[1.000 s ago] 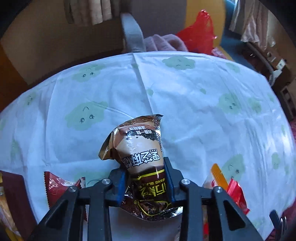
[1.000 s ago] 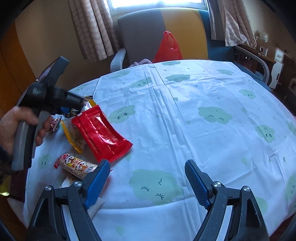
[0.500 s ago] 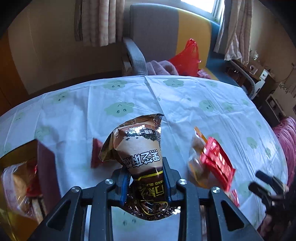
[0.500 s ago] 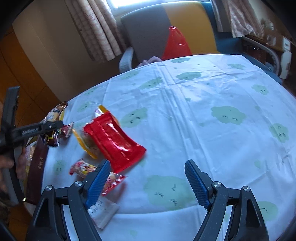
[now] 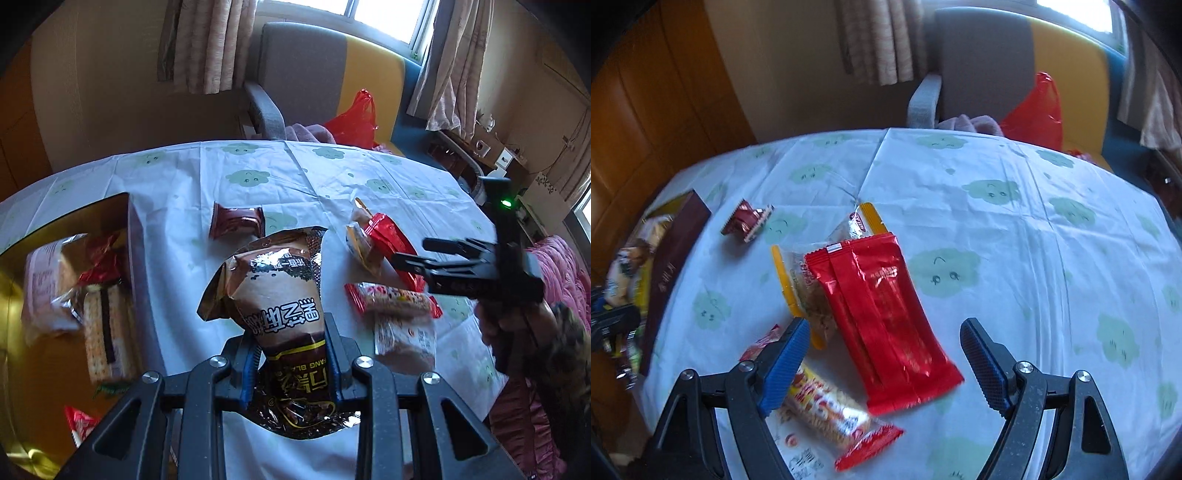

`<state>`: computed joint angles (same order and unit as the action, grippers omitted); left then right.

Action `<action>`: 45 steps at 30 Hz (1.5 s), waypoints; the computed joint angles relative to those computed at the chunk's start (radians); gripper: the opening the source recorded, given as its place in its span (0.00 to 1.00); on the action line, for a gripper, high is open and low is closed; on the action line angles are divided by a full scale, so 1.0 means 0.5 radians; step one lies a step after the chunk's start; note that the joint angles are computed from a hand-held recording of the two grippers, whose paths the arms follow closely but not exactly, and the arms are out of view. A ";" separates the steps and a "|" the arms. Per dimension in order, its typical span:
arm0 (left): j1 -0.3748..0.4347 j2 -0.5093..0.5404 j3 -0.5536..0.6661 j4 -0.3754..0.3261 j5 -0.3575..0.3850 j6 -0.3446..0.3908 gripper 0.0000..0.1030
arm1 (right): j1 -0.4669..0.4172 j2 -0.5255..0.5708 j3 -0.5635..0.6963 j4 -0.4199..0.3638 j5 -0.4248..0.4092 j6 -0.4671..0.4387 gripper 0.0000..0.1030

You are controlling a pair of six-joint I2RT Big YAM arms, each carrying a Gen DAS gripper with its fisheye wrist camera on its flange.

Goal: Organize snacks
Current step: 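Drop the chocolate bar into the tray with the left tool while the right tool grasps the red pack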

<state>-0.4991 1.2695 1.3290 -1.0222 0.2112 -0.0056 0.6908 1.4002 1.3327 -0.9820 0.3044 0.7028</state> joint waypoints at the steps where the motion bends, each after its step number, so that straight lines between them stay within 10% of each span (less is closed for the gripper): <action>1: 0.016 -0.029 -0.020 -0.005 0.009 -0.001 0.30 | -0.020 0.016 0.008 -0.007 -0.035 -0.046 0.82; 3: 0.044 -0.070 -0.050 -0.007 0.023 -0.007 0.30 | -0.045 0.072 0.051 -0.053 -0.079 -0.106 0.78; 4: 0.056 -0.087 -0.061 -0.007 0.027 -0.012 0.30 | -0.055 0.092 0.066 -0.072 -0.120 -0.140 0.53; 6: 0.080 -0.124 -0.089 0.007 0.022 -0.027 0.30 | -0.044 0.111 0.095 -0.145 -0.079 -0.124 0.39; 20: 0.275 -0.304 -0.220 0.056 0.123 -0.110 0.30 | 0.160 -0.214 -0.237 -0.421 0.190 0.579 0.40; 28: 0.772 -0.439 -0.251 0.009 0.097 -0.046 0.30 | 0.189 -0.152 -0.188 -0.474 0.252 0.624 0.41; 36: 1.214 -0.134 -0.037 -0.022 0.030 0.054 0.30 | 0.221 -0.144 -0.182 -0.502 0.295 0.679 0.41; 45: 1.082 0.322 0.288 -0.051 -0.185 0.120 0.30 | 0.228 -0.137 -0.179 -0.505 0.324 0.703 0.41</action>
